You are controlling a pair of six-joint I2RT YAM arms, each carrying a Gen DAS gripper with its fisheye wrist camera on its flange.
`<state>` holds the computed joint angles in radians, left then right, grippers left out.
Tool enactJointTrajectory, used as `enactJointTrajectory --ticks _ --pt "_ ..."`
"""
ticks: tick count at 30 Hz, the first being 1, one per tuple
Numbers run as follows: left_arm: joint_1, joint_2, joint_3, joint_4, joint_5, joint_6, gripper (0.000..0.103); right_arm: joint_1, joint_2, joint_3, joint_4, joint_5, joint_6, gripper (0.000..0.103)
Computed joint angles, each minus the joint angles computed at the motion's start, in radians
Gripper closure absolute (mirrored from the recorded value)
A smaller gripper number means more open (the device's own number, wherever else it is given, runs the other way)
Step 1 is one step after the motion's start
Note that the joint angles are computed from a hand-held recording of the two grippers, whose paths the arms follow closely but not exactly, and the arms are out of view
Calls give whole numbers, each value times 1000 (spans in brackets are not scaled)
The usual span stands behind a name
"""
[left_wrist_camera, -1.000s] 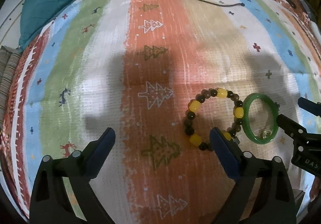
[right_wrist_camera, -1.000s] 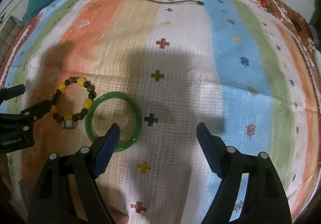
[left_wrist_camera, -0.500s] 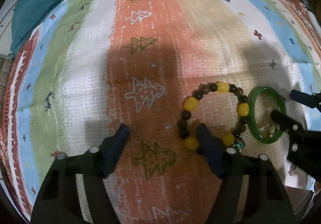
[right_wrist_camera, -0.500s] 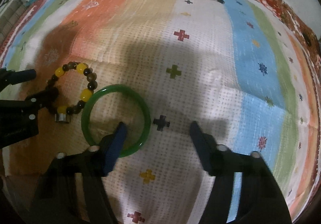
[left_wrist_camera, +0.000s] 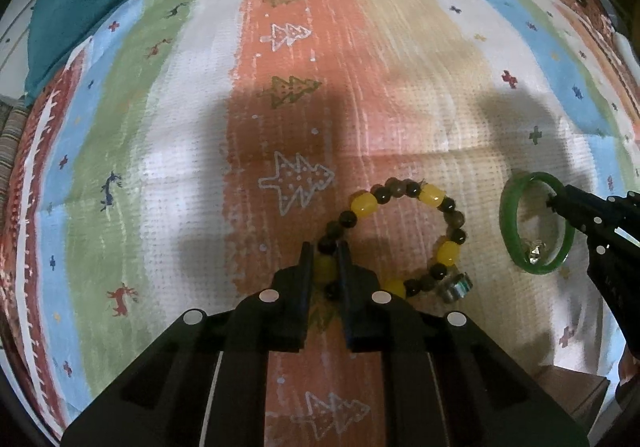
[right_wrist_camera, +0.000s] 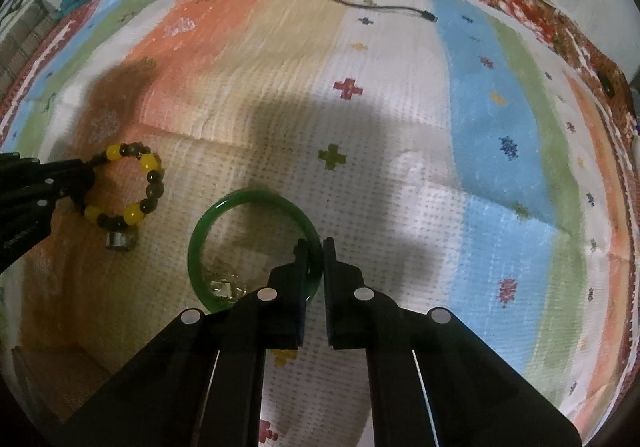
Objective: Organize jewelry
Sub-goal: 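Grasp the yellow-dark beaded bracelet with the left tool while the right tool grasps the green bangle, then lift both held pieces and carry them over the silver tin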
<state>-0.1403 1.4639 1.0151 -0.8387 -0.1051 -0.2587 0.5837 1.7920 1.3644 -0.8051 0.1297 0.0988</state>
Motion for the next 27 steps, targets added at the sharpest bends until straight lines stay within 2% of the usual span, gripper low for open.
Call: enactJointTrajectory --ticks 13,27 --pt "-41 -104 37 -60 15 -38 92 -3 -90 -20 -3 26 10 95" --pt "-69 -183 67 -100 2 -60 92 14 -179 -54 -21 5 46 95"
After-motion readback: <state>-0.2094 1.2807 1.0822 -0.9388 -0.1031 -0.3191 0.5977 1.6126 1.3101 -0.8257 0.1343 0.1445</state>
